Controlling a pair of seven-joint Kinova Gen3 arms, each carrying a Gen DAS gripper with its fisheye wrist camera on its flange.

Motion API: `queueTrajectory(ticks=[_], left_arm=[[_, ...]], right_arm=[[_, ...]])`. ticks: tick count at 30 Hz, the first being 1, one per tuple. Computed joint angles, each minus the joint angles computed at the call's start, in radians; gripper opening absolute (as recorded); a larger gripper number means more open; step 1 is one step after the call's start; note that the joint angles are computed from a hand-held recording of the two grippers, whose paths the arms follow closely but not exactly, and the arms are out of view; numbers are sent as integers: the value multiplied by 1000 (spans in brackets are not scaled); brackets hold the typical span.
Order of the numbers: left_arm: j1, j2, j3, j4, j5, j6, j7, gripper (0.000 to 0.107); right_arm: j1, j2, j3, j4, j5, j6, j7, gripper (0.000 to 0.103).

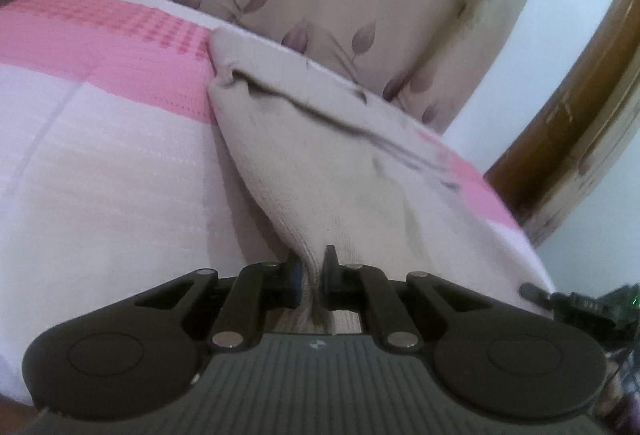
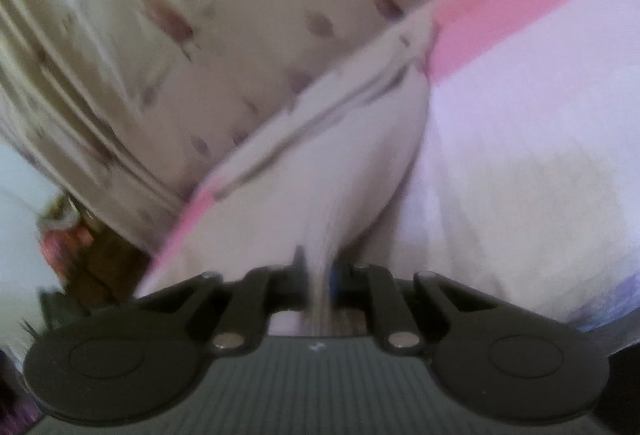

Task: Fold small clothes

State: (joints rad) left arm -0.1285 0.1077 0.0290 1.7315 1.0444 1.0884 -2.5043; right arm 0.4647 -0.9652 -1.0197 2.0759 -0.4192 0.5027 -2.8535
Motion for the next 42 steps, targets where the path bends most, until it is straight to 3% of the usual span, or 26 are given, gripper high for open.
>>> queueTrajectory(ticks=[4, 9, 14, 19, 22, 26, 29, 32, 35, 40, 41, 42], left_arm=[[-16, -23, -14, 4, 15, 35, -21, 9], [-41, -60, -45, 20, 12, 125, -33, 9], [-67, -85, -84, 7, -14, 247, -21, 9], [-77, -63, -84, -54, 49, 293, 62, 9], [-65, -33, -47, -113, 94, 252, 145, 9], [0, 39, 9, -221, 107, 98, 289, 9], [139, 128, -40, -338, 81, -24, 374, 10], [212, 242, -19, -462, 11, -146, 496, 10], [268, 355, -21, -588, -91, -207, 615, 10], [264, 492, 57, -732, -274, -232, 756, 14], [237, 505, 95, -734, -282, -234, 764, 17], [202, 524, 142, -741, -272, -228, 775, 32]], right_arm=[[-1, -42, 7, -11, -38, -6, 5, 10], [14, -172, 62, -25, -184, 60, 39, 10], [-37, -190, 56, -56, -91, 106, -136, 10], [-100, -104, 62, -41, 104, 7, -307, 10], [-118, -14, 92, -17, 226, -88, -358, 10], [-102, 164, 145, -4, 372, -218, -340, 10], [-44, 303, 170, -5, 352, -302, -230, 10], [59, 442, 151, -9, 287, -369, -109, 10], [179, 581, 81, 22, 192, -484, -24, 11], [404, 760, -131, 96, 228, -688, -78, 16], [450, 753, -175, 116, 210, -728, -114, 19], [479, 727, -201, 140, 175, -769, -148, 31]])
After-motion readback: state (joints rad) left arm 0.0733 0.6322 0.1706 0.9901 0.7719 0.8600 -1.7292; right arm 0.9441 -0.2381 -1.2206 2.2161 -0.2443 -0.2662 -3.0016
